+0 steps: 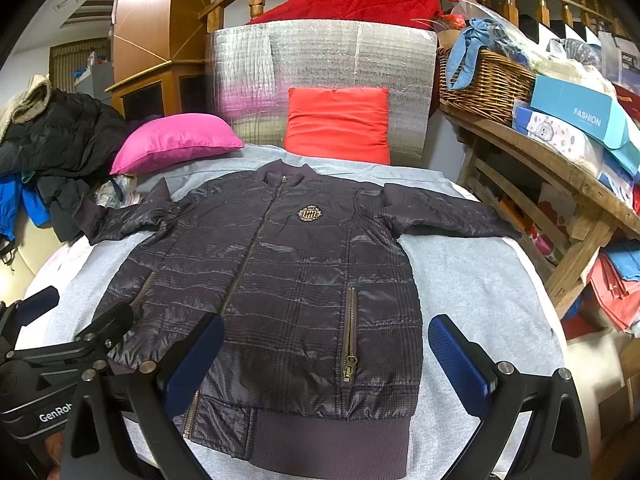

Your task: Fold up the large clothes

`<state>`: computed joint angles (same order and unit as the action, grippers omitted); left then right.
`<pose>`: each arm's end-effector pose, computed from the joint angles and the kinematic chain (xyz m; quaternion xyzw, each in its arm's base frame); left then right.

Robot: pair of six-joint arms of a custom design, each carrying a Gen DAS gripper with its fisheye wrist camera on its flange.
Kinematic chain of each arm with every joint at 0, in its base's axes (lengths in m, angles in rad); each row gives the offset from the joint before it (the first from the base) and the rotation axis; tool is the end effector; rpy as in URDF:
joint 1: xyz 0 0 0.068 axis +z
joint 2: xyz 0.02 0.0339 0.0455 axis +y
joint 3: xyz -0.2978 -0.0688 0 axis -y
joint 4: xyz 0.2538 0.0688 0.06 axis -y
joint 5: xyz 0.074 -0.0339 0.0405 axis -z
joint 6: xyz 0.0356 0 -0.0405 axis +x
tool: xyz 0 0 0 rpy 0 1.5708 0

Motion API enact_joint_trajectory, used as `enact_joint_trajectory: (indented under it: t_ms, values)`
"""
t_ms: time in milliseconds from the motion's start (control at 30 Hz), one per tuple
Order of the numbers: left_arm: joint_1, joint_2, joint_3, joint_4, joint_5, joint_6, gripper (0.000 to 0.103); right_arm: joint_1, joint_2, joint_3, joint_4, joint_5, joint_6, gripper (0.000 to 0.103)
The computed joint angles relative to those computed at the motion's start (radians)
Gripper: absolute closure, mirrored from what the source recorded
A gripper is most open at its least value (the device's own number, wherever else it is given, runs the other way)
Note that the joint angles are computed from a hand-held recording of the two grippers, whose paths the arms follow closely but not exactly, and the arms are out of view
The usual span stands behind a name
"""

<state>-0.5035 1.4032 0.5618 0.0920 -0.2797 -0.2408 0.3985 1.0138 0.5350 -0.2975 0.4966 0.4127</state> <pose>0.2355 -0.1185 0.1842 0.0637 0.9074 -0.0247 0.4148 0.1823 0.0583 0.2288 0.1014 0.8932 -0.0603 0.4340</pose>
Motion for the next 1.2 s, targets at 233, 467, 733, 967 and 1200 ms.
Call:
enact_joint_trajectory:
  t_ms: [233,467,733,967,1200]
  values:
    - [0.003,0.037,0.008,0.017,0.004,0.005,0.0,-0.055,0.007,-0.027,0.039,-0.068,-0.029,0.0]
    - [0.028,0.132,0.036,0.046,0.018,0.012,0.0,-0.238,0.03,-0.109,0.137,-0.253,-0.098,0.0]
    - [0.139,0.386,0.161,0.092,0.053,0.02,0.0,-0.827,0.187,-0.191,0.328,-0.806,-0.25,0.0]
    - [0.17,0.593,0.333,0.118,0.043,0.038,0.0,-1.218,0.634,0.001,0.449,-1.2,-0.216,0.0]
    - [0.19,0.829,0.529,0.056,0.129,0.021,0.0,-1.295,0.994,0.369,0.593,-1.374,0.104,0.004]
